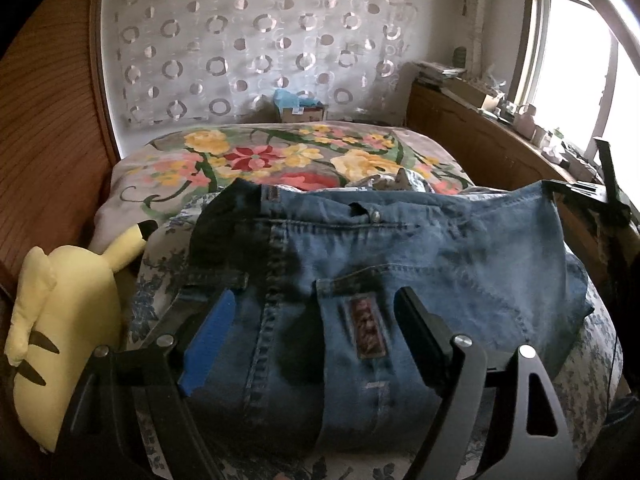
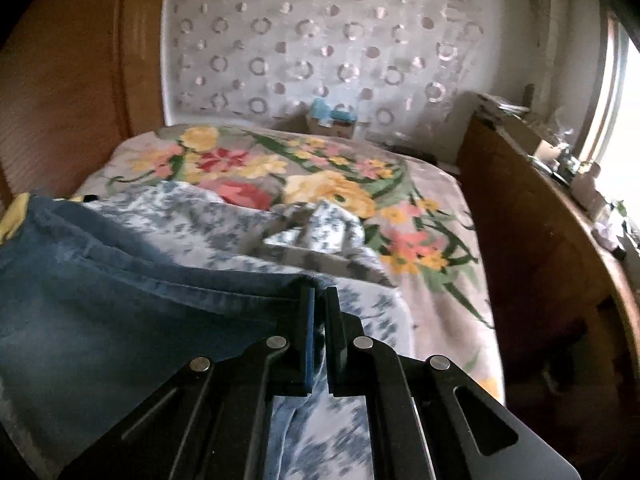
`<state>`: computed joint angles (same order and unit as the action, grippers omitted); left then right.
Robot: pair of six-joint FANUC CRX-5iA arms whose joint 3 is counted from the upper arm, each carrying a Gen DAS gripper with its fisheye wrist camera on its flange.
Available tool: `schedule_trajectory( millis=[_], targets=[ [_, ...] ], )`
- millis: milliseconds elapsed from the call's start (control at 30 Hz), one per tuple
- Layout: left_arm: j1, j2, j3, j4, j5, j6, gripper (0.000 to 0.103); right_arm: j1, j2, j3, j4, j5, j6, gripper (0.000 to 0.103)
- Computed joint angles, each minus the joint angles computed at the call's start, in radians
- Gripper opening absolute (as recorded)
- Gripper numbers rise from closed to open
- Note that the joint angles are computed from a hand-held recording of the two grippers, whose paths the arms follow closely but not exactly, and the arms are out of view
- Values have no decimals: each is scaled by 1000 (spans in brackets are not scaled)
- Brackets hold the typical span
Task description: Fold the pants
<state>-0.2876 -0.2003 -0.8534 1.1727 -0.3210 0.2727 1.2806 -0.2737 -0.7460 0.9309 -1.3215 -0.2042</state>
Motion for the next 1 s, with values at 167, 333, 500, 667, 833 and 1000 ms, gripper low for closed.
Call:
schedule_trajectory(
  millis=[167,333,500,667,833,1000],
  targets=[
    [-4,-10,-19,51,2,-38,82,-81,100,83,-86,44,38,4],
    [6,-29,-27,25,-2,-21,82,-62,107,77,-99,74,-3,4],
    [17,-64,-39,-11,-16,8,82,36,18,24,-92,19,-62,11],
    [23,-104,-57,-34,-33,28,82,249,-99,-38,-129,-100,-196,20],
    [14,-149,-86,-52,-43,46,82,441,-158,-87,-166,-185,-368,20],
    [4,-164,-99,-79,-52,69,82,539,-169,-111,-226,-231,-481,30]
  ],
)
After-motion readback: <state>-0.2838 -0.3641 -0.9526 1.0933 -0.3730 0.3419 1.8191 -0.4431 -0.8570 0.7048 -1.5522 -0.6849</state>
